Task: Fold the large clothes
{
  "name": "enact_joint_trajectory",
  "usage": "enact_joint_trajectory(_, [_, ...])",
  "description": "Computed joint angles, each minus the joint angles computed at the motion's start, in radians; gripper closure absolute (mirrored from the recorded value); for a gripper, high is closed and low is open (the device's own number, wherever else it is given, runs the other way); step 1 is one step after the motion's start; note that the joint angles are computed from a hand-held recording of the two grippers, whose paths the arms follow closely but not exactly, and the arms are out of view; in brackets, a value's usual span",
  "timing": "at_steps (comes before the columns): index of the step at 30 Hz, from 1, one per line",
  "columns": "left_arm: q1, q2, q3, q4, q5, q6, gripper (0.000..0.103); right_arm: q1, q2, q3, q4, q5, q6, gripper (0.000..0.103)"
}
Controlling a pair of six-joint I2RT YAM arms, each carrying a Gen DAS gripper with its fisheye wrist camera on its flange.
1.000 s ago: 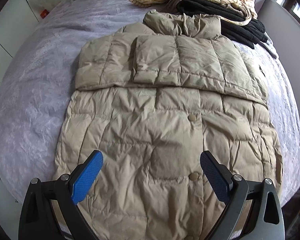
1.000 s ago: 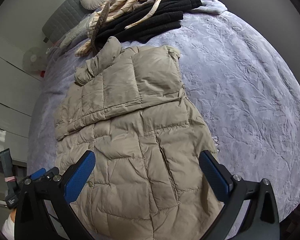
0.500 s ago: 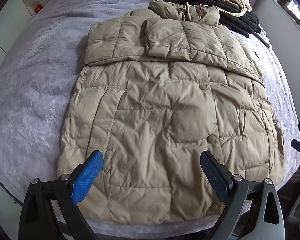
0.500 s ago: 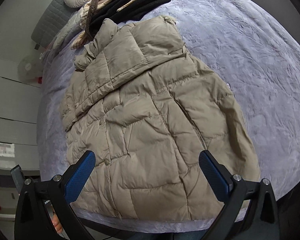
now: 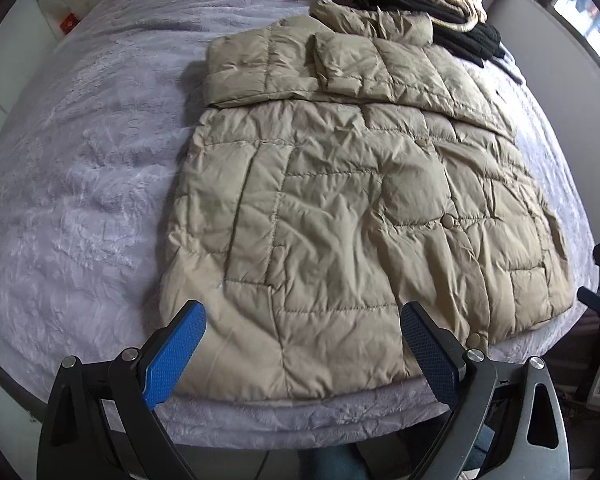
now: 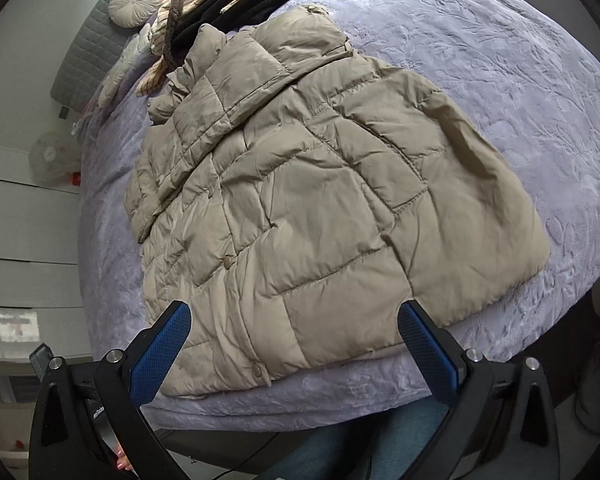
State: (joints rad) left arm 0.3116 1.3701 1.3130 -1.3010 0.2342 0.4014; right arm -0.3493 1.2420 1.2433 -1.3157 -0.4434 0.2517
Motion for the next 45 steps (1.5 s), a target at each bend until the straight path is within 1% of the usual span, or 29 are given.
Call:
enact_joint_trajectory(2, [0.066,-0.002,0.003,-0.01,0.017,0.019,0.005,-0.001,0.012,0.013,-0.009,-0.008,-0.001,0.0])
enact_joint_trajectory(6, [0.133,-0.022,-0.05,0.005,-0.025,-0.001,0.005,-0.04,0.048,0.047,-0.058,-0.028,-0.062,0.0])
enact_joint_trajectory(7, [0.147,-0.028,-0.068,0.005,-0.04,-0.016,0.005,-0.064,0.058,0.059,-0.083,-0.035,-0.092,0.0])
enact_joint_trajectory(9, [0.172,-0.036,-0.098,-0.004,-0.025,-0.02,0.005,-0.12,0.069,0.07,-0.116,-0.054,-0.161,0.0])
enact_joint_trajectory(11, [0.19,-0.05,-0.14,-0.007,-0.03,-0.036,0.005,-0.188,0.084,0.068,-0.138,-0.045,-0.221,0.0])
enact_joint_trajectory(13, [0.213,-0.063,-0.174,-0.012,-0.03,-0.053,0.005,-0.25,0.105,0.05,-0.15,-0.062,-0.254,0.0])
enact_joint_trajectory(15, [0.243,-0.063,-0.197,-0.016,-0.018,-0.061,0.005,-0.32,0.132,0.024,-0.162,-0.101,-0.285,0.0])
enact_joint_trajectory(20, [0.321,-0.014,-0.245,-0.011,0.018,-0.067,0.005,-0.455,0.157,-0.064,-0.178,-0.158,-0.323,0.0])
enact_joint_trajectory(24, [0.363,0.034,-0.259,-0.019,0.086,-0.059,0.005,-0.537,0.164,-0.121,-0.174,-0.183,-0.327,0.0])
enact_joint_trajectory(26, [0.377,0.056,-0.259,-0.026,0.156,-0.048,0.005,-0.58,0.175,-0.137,-0.163,-0.193,-0.336,0.0])
enact_joint_trajectory(29, [0.362,0.092,-0.266,-0.018,0.224,-0.042,0.005,-0.607,0.193,-0.16,-0.129,-0.191,-0.323,0.0])
enact_joint_trajectory(31, [0.343,0.121,-0.271,-0.004,0.256,-0.048,0.005,-0.622,0.204,-0.181,-0.107,-0.215,-0.317,0.0])
enact_joint_trajectory(33, [0.313,0.147,-0.272,0.026,0.268,-0.07,0.005,-0.633,0.215,-0.2,-0.085,-0.254,-0.314,0.0])
enact_joint_trajectory(36, [0.282,0.17,-0.27,0.058,0.29,-0.107,0.005,-0.616,0.22,-0.229,-0.037,-0.315,-0.276,0.0])
enact_joint_trajectory(40, [0.247,0.215,-0.247,0.089,0.317,-0.163,0.005,-0.563,0.215,-0.265,0.05,-0.351,-0.19,0.0])
enact_joint_trajectory(42, [0.241,0.218,-0.243,0.093,0.321,-0.162,0.005,-0.537,0.207,-0.287,0.097,-0.358,-0.132,0.001])
enact_joint_trajectory(43, [0.238,0.219,-0.234,0.091,0.329,-0.155,0.012,-0.524,0.199,-0.297,0.12,-0.36,-0.098,0.003])
enact_joint_trajectory(44, [0.234,0.222,-0.228,0.087,0.335,-0.149,0.035,-0.514,0.191,-0.307,0.138,-0.368,-0.069,0.009])
enact_joint_trajectory(45, [0.231,0.239,-0.211,0.07,0.34,-0.128,0.05,-0.511,0.188,-0.312,0.146,-0.373,-0.057,0.027])
